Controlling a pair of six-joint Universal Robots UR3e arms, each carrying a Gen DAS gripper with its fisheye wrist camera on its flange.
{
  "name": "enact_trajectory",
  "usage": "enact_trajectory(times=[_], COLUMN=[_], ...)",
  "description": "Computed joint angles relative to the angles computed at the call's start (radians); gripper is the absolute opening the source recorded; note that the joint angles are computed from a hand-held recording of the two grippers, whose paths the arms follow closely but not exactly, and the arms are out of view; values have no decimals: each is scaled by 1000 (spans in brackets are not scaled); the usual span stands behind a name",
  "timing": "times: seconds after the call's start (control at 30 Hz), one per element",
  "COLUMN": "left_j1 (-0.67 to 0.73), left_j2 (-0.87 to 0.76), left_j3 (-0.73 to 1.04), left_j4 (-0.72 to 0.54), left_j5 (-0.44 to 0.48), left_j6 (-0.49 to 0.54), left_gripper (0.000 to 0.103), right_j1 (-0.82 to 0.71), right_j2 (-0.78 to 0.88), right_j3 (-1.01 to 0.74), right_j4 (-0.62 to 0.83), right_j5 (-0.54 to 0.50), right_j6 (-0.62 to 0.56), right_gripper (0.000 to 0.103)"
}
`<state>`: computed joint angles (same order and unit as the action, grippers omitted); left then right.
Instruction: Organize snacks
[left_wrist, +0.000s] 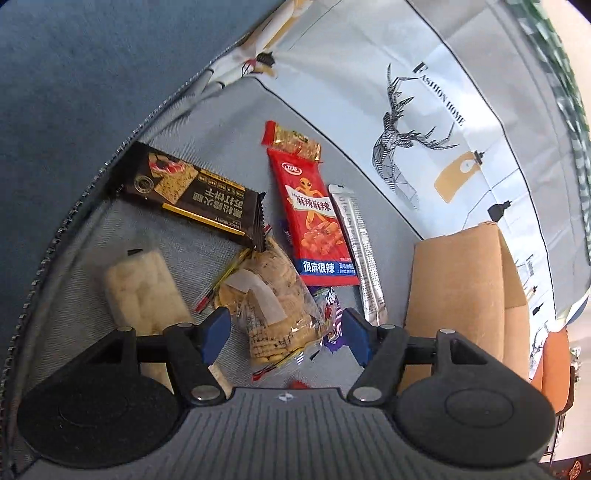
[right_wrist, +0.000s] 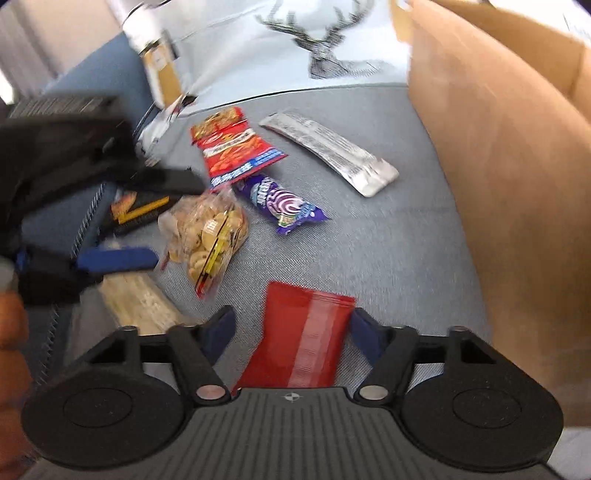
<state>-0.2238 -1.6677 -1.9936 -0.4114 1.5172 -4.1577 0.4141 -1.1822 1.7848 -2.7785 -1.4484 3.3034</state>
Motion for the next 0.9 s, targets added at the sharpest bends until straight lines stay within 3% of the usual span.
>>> enact_trajectory(times=[0.2, 0.4, 0.57, 0.73, 0.9], left_j1=[-7, -10, -45, -97, -141], left_j2=[-80, -103, -105, -83, -52], left_j3=[67, 81, 126, 151, 151], left_j4=[-20, -25, -81, -124, -145], left_j5=[8, 25, 64, 110, 78], left_j6=[-24, -30, 23, 86, 121], left_gripper=[77, 74, 56, 52, 52], right_j1=[23, 1, -23, -60, -93], right_j2=[19, -15, -46, -90, -111], right_j3=[-17, 17, 33, 62, 75], right_j4=[-18, -58, -40, 19, 89], right_j5=[-52, -30, 0, 62, 100], right_j6=[-111, -157, -183, -256, -322], right_gripper=[44, 44, 44, 44, 45])
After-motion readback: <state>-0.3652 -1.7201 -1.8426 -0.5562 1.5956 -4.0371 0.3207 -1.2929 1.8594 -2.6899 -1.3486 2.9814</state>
